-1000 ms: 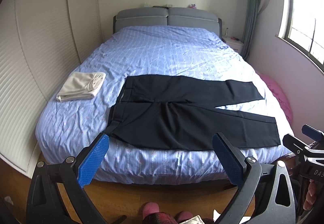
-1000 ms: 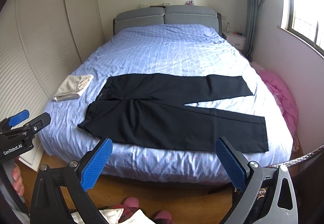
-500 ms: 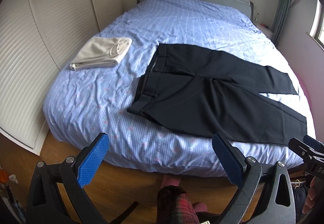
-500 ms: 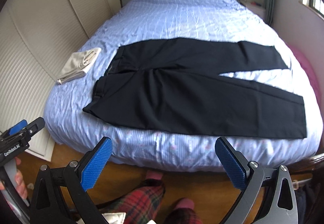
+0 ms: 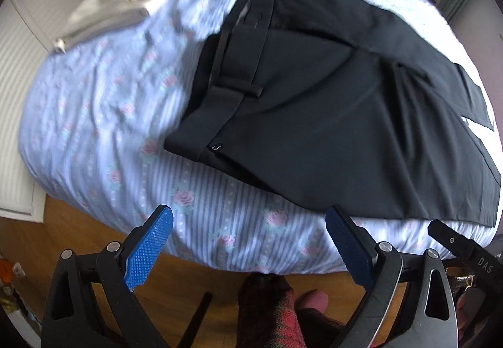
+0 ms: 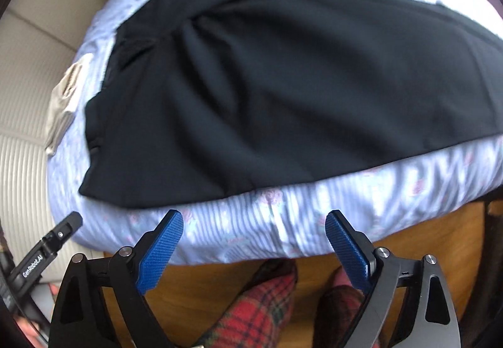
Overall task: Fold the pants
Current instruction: 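Lower both grippers onto the trousers waistband and close on the fabric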
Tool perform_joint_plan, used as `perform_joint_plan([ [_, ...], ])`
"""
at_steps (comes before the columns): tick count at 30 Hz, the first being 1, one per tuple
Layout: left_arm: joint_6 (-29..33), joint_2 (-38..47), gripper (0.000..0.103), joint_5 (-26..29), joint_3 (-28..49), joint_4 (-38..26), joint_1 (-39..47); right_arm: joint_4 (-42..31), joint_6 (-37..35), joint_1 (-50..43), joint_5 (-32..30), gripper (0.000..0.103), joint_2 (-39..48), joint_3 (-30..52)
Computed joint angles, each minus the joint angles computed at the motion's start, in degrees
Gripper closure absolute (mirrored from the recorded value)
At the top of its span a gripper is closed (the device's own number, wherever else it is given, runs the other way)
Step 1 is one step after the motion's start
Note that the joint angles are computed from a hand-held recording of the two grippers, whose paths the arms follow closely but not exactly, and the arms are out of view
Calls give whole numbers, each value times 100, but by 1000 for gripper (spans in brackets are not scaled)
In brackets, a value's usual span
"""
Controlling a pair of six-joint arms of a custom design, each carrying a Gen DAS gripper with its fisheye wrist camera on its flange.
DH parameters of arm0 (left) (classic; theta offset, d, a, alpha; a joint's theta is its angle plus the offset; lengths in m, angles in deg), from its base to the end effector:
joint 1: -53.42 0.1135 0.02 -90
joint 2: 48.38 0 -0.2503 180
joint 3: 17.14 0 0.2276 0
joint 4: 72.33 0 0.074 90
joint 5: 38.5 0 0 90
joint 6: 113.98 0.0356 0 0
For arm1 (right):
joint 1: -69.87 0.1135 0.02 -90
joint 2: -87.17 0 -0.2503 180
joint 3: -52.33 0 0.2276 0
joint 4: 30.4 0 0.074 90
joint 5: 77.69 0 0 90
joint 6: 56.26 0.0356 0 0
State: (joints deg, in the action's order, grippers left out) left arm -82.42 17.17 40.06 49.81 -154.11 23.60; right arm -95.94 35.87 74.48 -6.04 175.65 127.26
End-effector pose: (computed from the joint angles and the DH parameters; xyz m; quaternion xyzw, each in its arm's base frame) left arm 0.1442 -0.0745 0.2396 -0.2532 0.9587 0.0132 0.1290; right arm 0.2533 0.0317 0.2045 -0.0364 0.9822 0.1640 0.0844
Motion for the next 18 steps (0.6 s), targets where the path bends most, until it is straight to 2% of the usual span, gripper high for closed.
perform_joint_plan([
  [5, 745, 336, 4, 647, -506, 980, 921, 571, 696, -55, -433, 15, 752, -91],
  [10, 1119, 568, 5, 1786, -1059, 1995, 1880, 830, 1160, -203, -973, 17, 1261, -78],
  [14, 1342, 986, 21, 2353, -1197, 2495, 2448, 1146, 1560, -235, -1082, 21, 1537, 31],
  [15, 1414, 1061, 23, 2402, -1155, 2531, 2563, 1174, 1671, -243, -1077, 25, 1574, 114],
  [16, 1485, 1105, 30, 2446, -1094, 2523, 2647, 1175, 1727, -243, -1039, 28, 1591, 185],
  [17, 1589, 1159, 39, 2528, -977, 2456, 2764, 1166, 1774, -240, -992, 36, 1625, 288],
  [18, 1681, 1206, 44, 2582, -847, 2341, 2855, 1105, 1809, -238, -907, 47, 1689, 443],
])
